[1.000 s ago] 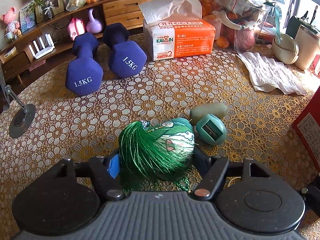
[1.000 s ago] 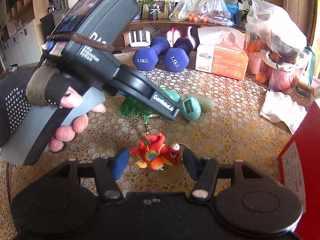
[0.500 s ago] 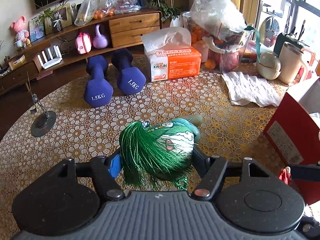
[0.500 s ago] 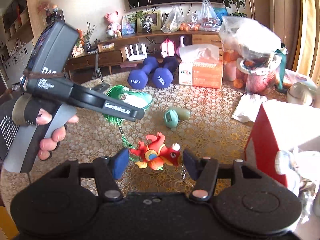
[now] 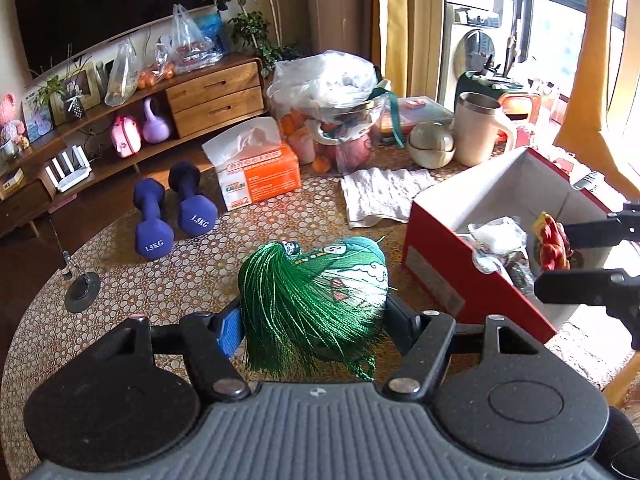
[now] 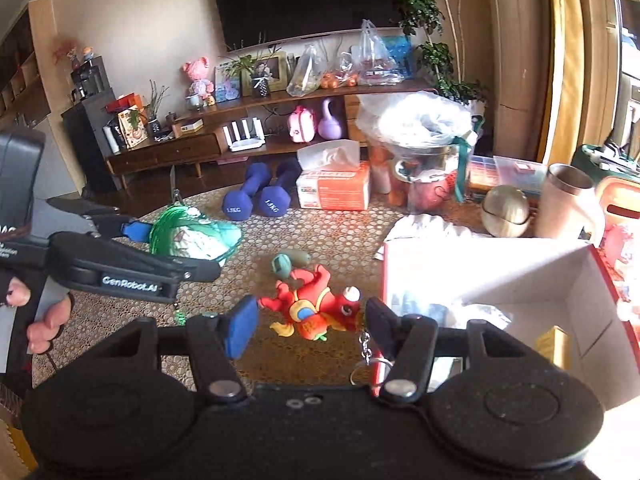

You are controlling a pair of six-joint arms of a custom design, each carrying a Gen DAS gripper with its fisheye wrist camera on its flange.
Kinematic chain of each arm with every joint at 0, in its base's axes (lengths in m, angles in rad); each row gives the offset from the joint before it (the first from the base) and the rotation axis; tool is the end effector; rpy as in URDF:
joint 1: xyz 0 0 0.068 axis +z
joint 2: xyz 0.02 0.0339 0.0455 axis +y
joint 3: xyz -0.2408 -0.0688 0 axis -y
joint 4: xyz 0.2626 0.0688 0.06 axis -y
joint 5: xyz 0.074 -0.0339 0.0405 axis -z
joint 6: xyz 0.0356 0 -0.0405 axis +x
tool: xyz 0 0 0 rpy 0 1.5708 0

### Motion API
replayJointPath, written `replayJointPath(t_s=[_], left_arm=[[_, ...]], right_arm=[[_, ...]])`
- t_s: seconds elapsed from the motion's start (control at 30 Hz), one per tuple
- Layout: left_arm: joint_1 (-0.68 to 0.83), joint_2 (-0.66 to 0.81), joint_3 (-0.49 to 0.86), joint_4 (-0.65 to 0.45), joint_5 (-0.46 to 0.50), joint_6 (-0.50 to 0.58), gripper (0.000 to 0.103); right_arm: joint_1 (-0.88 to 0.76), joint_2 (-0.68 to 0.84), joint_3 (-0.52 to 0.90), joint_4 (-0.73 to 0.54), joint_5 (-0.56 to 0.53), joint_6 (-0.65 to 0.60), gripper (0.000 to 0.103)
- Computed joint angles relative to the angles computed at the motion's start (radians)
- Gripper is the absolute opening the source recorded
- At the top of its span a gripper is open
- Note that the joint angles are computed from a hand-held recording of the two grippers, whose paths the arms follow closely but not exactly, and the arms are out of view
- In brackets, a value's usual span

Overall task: Organize objects
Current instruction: 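Grasp the green tassel pouch with the left tool while the right tool grasps the red plush toy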

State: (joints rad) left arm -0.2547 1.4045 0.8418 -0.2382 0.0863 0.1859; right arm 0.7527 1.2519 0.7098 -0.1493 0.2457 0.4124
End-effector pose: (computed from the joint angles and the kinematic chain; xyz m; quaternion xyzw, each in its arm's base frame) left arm 0.2997 -0.0812 0.1830 0.2181 0.9000 -0.0529 0.3736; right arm 0.2132 0.1878 0.1889 -0.1007 0.8939 0.1398 0.4138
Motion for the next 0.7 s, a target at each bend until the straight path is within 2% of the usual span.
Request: replayJointPath(t_s=[0.17,0.33,0.53,0.7], left_arm=[[-0.130,-0.057,-0.002,-0.046,-0.043,-0.067,0.070],[-0.272,-0.039,0.034,-0.059,-0.108,-0.124,0.070],[-0.422,0.059,0.127,-0.052,-0.180,-0.174,0.070],[-0.488,0.186,0.245,-0.048,-0.207,-0.191,0.070]], right_arm=[[-0.090,-0.187,-0.068,-0.108,0.005,-0.027,0.059],[-0.206,-0.323,-0.116,-0.172,-0.016,-0.074,0.059],[-0.350,-0.364,-0.168,-0.168,-0.074,-0.125,0.059],[-0.465,-0.356,-0.219,-0.132,-0.134,-0.169,0.059]])
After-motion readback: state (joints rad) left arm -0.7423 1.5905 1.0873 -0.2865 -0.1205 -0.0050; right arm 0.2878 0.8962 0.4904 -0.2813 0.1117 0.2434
